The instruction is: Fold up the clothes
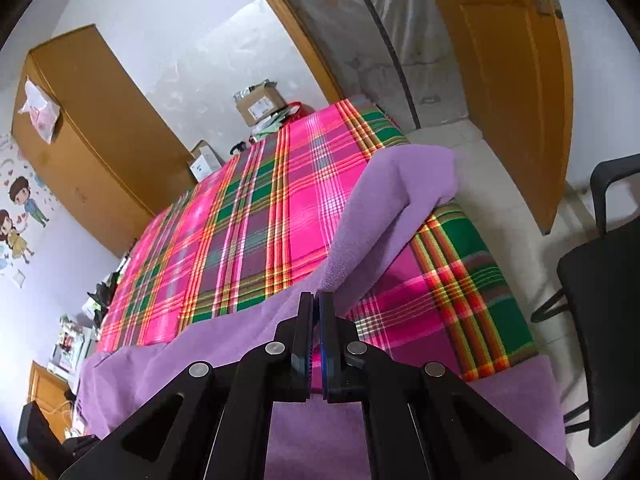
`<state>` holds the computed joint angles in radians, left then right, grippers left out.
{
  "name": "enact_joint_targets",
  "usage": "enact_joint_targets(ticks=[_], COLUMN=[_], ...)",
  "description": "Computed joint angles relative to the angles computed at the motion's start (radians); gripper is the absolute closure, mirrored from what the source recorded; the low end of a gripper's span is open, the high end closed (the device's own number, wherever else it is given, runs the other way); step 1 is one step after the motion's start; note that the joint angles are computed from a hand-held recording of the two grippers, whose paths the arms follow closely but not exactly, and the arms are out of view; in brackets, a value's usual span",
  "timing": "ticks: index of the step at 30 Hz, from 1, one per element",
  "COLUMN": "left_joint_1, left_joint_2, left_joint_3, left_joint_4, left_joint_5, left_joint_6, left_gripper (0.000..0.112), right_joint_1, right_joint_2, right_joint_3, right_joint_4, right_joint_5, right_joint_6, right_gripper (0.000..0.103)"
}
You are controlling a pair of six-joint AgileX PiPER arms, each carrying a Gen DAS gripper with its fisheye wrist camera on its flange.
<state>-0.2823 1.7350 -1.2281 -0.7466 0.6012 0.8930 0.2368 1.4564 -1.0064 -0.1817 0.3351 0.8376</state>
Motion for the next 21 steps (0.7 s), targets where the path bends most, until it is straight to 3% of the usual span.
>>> enact_joint_targets(ticks=[7,12,18,21], left_joint_1=[-0.003,-0.009,-0.017,-0.018], left_joint_2=[-0.019,-0.038,-0.028,-0.026], left_joint_3=[0.020,0.044,0.047,0.044], left_joint_4=[-0.014,-0.031,-0.018,-0.015], left_joint_5=[-0.005,-0.014,-0.017,-0.015], left_joint_6=[0.022,0.052,0.032,0.029], left_gripper=[0.108,0.108,0.108,0.108], right_joint_1=[0.007,-0.033,-0.044,-0.046], right_joint_2=[-0.092,-0.091,-0.019,0.022], right_joint_3=[0.075,0.088,0.041,0.008], right_joint_4=[-0.144,0.096,0.220,0.254], right_joint_5=[-0.012,-0.029,-0.044,-0.050], right_joint_6=[0.150,-0.077,-0.205,-0.255], right_gripper=[0.101,0.097,0.070,0.068])
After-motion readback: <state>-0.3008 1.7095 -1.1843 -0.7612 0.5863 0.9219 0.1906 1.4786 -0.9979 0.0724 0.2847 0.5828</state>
